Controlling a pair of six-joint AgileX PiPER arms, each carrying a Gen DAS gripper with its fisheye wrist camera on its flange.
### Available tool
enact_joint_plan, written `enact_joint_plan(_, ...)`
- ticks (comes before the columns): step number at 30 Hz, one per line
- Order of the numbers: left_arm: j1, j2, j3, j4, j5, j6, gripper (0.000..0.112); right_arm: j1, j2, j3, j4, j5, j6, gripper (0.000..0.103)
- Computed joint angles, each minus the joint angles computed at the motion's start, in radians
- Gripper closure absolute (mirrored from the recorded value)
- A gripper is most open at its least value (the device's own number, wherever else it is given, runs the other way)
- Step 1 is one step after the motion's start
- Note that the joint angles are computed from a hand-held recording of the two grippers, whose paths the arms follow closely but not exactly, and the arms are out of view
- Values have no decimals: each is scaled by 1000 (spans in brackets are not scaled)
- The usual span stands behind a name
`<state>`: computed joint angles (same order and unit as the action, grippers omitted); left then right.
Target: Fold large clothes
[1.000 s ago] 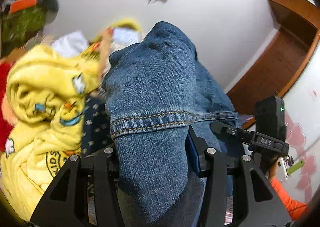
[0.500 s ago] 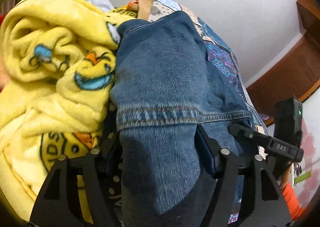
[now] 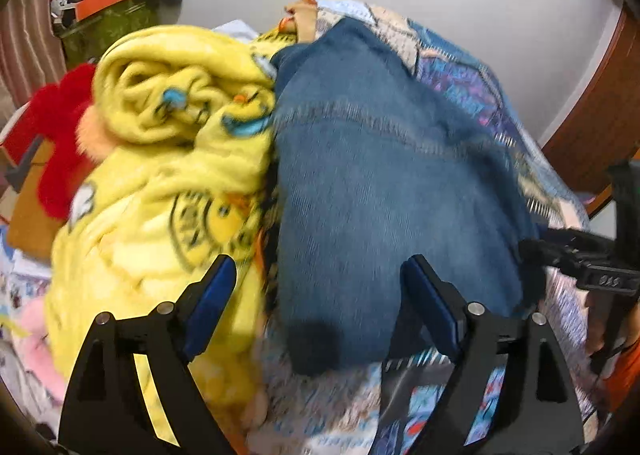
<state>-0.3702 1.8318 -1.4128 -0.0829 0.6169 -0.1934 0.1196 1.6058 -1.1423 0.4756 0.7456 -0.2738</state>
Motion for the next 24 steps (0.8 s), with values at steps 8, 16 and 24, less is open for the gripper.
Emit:
enact_joint_plan(8,-76,-156,145,162,45,-208,26,35,-152,97,-118,68,67,29)
enact_joint_plan(16,-333,-390,100,564,195,-527,26,39,-420,41,-123,179,107,29)
enact_joint_plan(24,-754,-555,7,1043,437,-903,26,68,-663,-95,-136,203,183,29)
